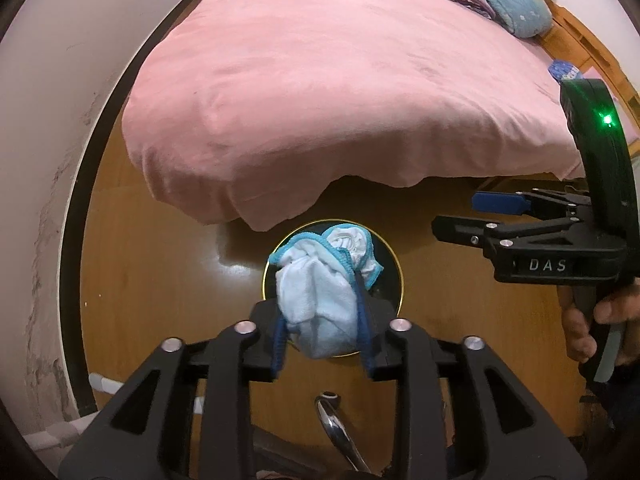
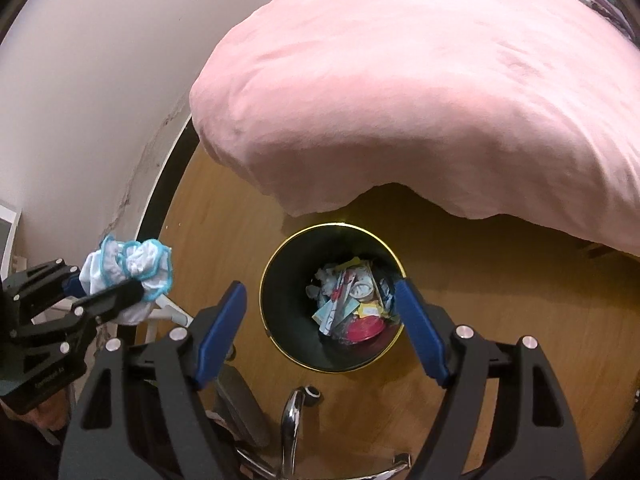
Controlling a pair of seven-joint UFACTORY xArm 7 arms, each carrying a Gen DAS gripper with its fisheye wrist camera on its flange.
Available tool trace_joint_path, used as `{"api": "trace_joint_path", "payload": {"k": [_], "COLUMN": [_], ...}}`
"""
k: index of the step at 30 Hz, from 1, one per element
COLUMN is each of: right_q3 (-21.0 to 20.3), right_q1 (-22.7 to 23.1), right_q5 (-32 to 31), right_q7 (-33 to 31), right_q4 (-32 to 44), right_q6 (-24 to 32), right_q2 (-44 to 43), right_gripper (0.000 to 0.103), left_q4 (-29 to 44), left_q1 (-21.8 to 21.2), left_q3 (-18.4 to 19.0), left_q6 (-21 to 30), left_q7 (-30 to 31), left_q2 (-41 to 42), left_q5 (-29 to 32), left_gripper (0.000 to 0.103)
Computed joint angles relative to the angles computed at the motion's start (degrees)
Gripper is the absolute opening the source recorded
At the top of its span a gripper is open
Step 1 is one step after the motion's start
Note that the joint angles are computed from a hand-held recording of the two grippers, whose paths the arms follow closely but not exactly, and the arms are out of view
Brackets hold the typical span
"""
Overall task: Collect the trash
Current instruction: 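Carry sock and yellow toy over the bin and open both tools, then move both tools back to the desk toward the white tube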
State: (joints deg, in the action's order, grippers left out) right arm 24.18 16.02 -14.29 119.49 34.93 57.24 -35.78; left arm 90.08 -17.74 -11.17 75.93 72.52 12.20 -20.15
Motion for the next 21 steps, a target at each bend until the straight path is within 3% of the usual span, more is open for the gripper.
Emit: {"api": "trace_joint_path", "payload": {"k": [4,7,12,16,21], "right_q3": [0.8,1.2,1.8,2.4,2.2], "right_q1": [-0.2,-0.5,-1.2,-2.1,-2.6], "right_q5": [-0.5,-1.1,-3.3,-7.0,-16.0], "right_q7": [0.8,0.7,-0.6,-3.4,-11.1], "right_q4": [1.3,3.1,7.4,13.7,28.5], "right_q6": [2.9,4.8,6.9,8.2,8.5], "right_q2": [-1.0,-0.8,0.8,5.2,18.8], "right_gripper": [0.075,0.075,0.075,0.076,0.076], "left_q4": [-0.9,-0.9,-0.7,3.6,13.0], "left_q1": [0.1,0.5,1.3,4.7,11.2], "left_q3": [-0.2,0.0,0.8,3.1,6.1], "left_q6": [-0.8,-0.1,0.4,2.6,3.3], "left_q7": [0.9,2.0,2.3,3.1,2.7], "left_q2": [-1.8,-2.9,-4.8,-5.2,-2.5], "left_q5": [-1.3,-2.9,-5.3,-9.7,-14.4], "left_gripper": [0.066,0.075,0.077,0.087,0.092]}}
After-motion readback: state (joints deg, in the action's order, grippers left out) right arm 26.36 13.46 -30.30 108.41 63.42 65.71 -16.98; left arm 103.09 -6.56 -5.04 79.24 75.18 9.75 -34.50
